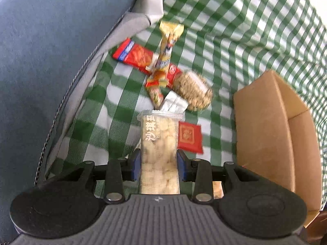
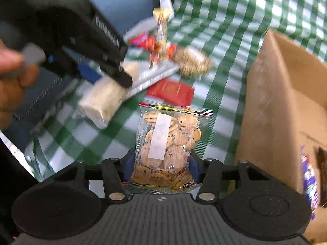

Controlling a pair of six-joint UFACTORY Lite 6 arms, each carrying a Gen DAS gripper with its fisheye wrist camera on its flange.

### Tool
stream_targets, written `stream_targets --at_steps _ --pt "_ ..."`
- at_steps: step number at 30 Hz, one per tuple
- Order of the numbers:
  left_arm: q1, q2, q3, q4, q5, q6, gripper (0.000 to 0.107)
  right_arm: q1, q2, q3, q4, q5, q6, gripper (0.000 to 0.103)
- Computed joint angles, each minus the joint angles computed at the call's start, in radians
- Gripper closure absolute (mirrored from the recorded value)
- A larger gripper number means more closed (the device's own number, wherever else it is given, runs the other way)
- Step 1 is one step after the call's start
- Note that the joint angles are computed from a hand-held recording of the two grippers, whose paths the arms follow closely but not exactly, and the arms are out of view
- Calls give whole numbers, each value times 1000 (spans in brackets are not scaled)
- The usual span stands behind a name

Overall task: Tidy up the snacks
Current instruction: 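Grasp the cookie bag with the right tool while the left tool grasps the wafer bar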

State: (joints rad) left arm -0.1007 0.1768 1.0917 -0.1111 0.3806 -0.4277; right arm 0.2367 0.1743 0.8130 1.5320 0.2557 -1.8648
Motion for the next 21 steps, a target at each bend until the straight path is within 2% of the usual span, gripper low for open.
stream_targets --at_steps 4,7,16,21 --pt "-11 -36 -15 73 -55 -77 67 -59 -87 -51 183 85 -194 50" --pt "0 -68 -45 -20 -115 -5 67 -98 -135 -81 274 147 -299 50" --pt "-9 -117 -95 -217 -247 157 67 -246 -207 -85 225 326 -267 50" --pt "-32 -134 -113 -207 -302 143 67 -293 -199 -80 268 356 -296 50"
